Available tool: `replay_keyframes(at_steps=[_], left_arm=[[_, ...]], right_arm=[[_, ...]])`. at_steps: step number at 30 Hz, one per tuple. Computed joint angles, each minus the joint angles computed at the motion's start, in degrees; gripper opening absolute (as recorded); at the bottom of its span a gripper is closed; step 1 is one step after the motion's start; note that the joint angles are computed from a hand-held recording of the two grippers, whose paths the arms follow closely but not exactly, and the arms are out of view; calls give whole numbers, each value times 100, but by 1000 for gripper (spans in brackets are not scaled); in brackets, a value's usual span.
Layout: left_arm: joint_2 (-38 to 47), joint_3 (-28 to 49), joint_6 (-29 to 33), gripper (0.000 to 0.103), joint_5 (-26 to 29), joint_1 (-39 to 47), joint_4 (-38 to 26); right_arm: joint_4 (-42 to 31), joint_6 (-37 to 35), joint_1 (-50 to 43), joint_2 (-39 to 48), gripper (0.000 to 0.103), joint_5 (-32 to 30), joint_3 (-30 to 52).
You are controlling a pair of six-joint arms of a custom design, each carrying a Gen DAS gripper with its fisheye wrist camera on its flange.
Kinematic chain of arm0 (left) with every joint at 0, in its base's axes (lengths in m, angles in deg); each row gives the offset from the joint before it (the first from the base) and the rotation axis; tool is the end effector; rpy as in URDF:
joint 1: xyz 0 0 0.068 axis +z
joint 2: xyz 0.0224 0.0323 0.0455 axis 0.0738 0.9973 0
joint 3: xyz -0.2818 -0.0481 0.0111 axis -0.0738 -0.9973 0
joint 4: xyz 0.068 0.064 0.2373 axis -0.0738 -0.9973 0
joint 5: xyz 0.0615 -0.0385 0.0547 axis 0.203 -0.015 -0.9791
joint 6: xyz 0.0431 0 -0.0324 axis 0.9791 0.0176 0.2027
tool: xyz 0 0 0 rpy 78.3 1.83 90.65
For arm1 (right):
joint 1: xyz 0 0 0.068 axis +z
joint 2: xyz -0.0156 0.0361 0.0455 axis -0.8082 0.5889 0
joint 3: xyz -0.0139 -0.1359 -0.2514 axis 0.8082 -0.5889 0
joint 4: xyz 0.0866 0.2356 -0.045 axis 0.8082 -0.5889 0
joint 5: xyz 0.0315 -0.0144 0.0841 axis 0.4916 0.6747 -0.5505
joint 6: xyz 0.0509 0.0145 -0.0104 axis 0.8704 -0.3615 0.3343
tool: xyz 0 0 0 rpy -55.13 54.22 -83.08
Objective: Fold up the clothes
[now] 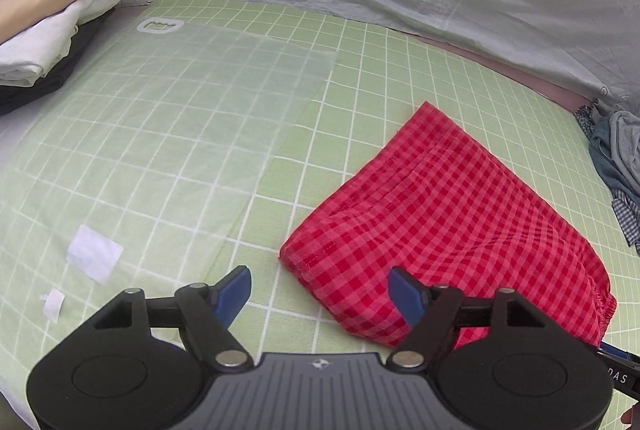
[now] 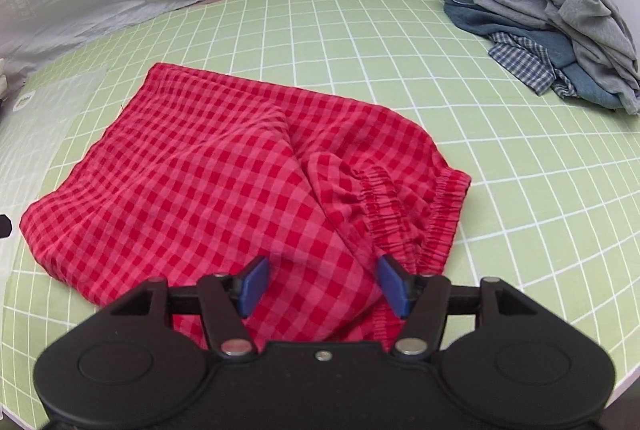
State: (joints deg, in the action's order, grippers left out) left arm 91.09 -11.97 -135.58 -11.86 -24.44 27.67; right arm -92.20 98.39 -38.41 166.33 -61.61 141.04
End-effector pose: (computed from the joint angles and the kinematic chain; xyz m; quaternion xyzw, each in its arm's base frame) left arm 0.2693 -0.1353 0.1788 -0.1815 0.9463 -0.0231 0.2665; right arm 0.3164 0.0846 0.1462 -0.0062 0.9671 0.0238 0.2532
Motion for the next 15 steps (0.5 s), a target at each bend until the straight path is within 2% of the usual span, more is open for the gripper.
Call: replay_keyframes(at_steps=[2, 4, 6, 8, 11, 15], left_arm=[[156, 133, 81, 77, 37, -19, 43], [279, 256, 144, 77, 53, -24, 75], [400, 380, 165, 77, 28, -35, 95], [517, 506, 185, 77, 15, -27, 92], [743, 756, 223, 77, -2, 0, 63], [1075, 1128, 336, 77, 13, 100, 5]], right_arm=[[-26, -51, -64, 124, 60, -92, 6], [28, -206, -116, 244, 53, -106, -6], [124, -393, -181, 289, 28, -158, -59], [191, -587, -284, 341, 19, -277, -81], [170, -840, -543, 461, 13, -581, 70], [241, -1377, -816, 797, 10, -349, 475]])
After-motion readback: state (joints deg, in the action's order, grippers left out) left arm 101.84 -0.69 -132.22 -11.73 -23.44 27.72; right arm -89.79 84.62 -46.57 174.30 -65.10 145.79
